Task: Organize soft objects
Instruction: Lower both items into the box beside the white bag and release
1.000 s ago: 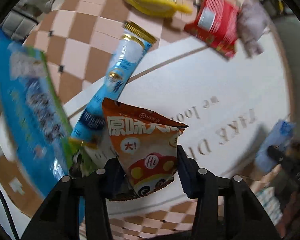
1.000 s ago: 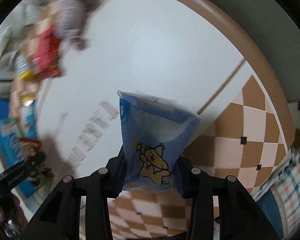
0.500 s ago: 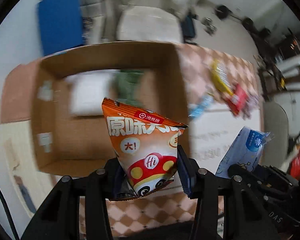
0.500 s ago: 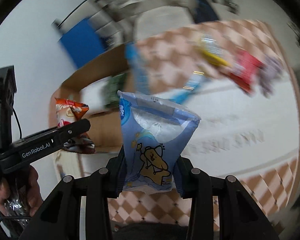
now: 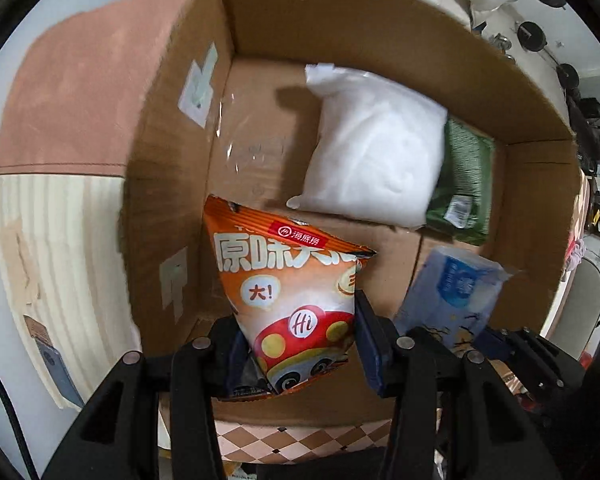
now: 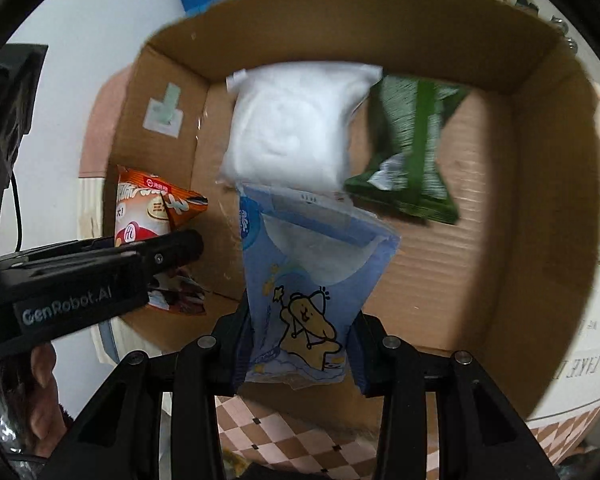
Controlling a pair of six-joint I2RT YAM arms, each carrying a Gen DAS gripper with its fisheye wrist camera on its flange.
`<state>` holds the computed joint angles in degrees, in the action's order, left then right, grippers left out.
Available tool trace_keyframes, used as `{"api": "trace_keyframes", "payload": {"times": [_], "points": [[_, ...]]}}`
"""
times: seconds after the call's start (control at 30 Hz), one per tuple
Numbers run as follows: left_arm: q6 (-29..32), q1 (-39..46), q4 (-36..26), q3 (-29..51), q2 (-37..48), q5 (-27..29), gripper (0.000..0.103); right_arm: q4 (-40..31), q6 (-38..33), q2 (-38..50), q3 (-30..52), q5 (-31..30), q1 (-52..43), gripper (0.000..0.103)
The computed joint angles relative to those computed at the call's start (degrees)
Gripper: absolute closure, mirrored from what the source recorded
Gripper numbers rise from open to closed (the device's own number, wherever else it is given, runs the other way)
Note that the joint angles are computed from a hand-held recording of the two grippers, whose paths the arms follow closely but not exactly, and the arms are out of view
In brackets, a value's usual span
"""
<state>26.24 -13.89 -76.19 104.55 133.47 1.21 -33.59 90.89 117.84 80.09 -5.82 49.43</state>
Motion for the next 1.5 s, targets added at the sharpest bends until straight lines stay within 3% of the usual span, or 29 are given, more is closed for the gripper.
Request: {"api": "trace_keyframes", "payload": {"times": [0.17,0.27,0.33,0.37,0.43,0.5,0.6,0.8,1.07,1.3,1.5], "points": [[0.28,-0.79,0.06,0.96,3.52,-1.18,0.057,1.13,-2.27,5.64,3.34,-2.84,-1.17,0.060],[-0.46,-1.08,-0.23,0.92,4.38,-1.48,0.056,1.40,-3.83,7.88,5.16,-3.94,-1.62,0.054],[-0.09,-1.16,-0.63,0.89,4.65,-1.82,0.053,2.52,-4.19,7.90,4.96,-4.24,-1.87,0.027],[0.27,-1.33,0.52,-0.58,3.57,-2.61,0.051,2.13,-4.42,8.16,5.44,-4.21,-1.93,0.024],[0.99,-1.66,2.43,-2.87,1.72,-2.96,0.033,-0.01,-4.65,8.12,6.57,-3.61,-1.46,0.023],[1.06,-1.65,4.31,-5.31,-0.72,-3.27,0.023,-0.96,-4.42,7.47,6.19,-3.42,-1.15,0.023],[1.61,-1.59,6.17,-7.81,-3.86,-3.02,0.017,-4.49,-3.33,6.19,6.44,-1.92,-0.02,0.020],[2.29,-1.63,11.69,-17.37,-16.24,-1.28,0.003,-10.38,2.61,-0.31,3.64,3.33,4.49,0.000],[4.18,1.14,19.85,-30.83,-35.78,2.65,0.001,-24.47,11.07,-5.10,6.62,12.82,11.19,0.000],[5.11,2.57,18.03,-34.79,-46.53,6.27,0.001,-37.88,19.09,-6.51,15.01,18.95,18.14,0.000],[3.71,1.63,16.14,-35.37,-52.78,7.92,0.000,-39.86,22.56,-7.66,17.01,21.79,21.41,0.000]]}}
